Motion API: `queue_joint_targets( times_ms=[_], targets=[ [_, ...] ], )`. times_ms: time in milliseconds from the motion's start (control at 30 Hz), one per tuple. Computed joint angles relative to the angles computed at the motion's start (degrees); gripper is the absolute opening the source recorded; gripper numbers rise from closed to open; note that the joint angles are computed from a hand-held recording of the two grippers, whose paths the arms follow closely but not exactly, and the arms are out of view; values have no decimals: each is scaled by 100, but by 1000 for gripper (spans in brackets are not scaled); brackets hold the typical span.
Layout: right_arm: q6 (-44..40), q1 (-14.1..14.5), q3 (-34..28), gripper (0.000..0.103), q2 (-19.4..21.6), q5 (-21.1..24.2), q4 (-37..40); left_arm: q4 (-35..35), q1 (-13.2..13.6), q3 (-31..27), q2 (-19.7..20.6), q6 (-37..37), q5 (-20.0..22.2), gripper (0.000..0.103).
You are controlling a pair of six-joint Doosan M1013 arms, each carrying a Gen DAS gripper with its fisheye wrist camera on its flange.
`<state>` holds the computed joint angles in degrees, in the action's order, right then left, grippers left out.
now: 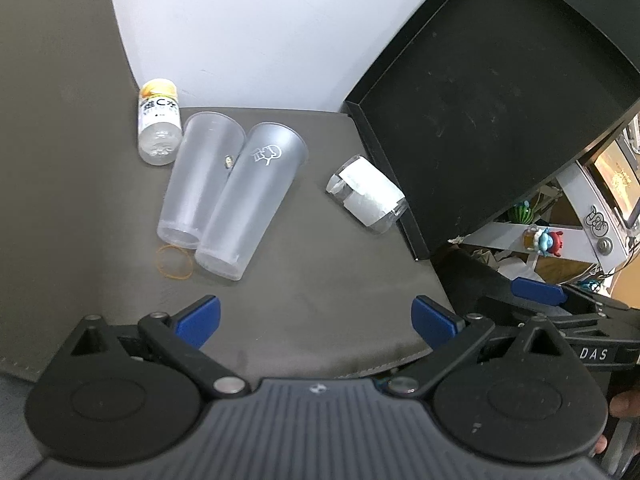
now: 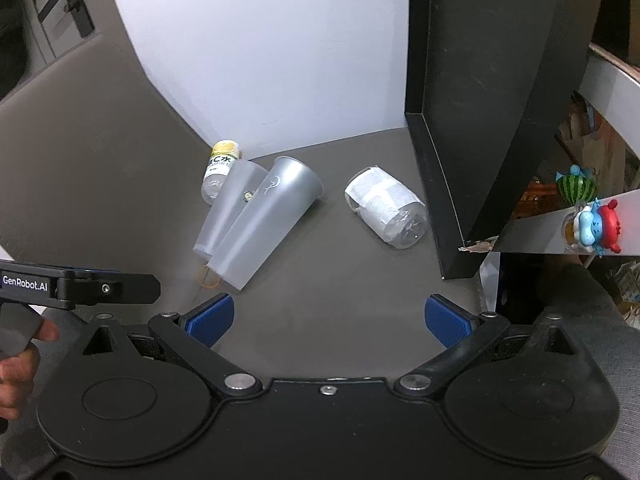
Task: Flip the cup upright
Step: 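Move the left tool toward the paper-wrapped clear cup lying on its side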
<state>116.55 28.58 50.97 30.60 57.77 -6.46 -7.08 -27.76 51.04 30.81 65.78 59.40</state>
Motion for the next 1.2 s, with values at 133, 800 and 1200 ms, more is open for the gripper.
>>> queue_joint_targets(
  times_ms=[133,800,1200],
  targets=[
    [109,-50,45,103,-12,-78,-1,-74,4,-213,151,11,85,101],
    [790,-235,317,103,-104,-493,-54,-371,23,-1355,937,-215,540,97],
    [1126,-266,347,102,-94,-531,-190,-575,36,-2481,1624,-375,1104,89]
  ],
)
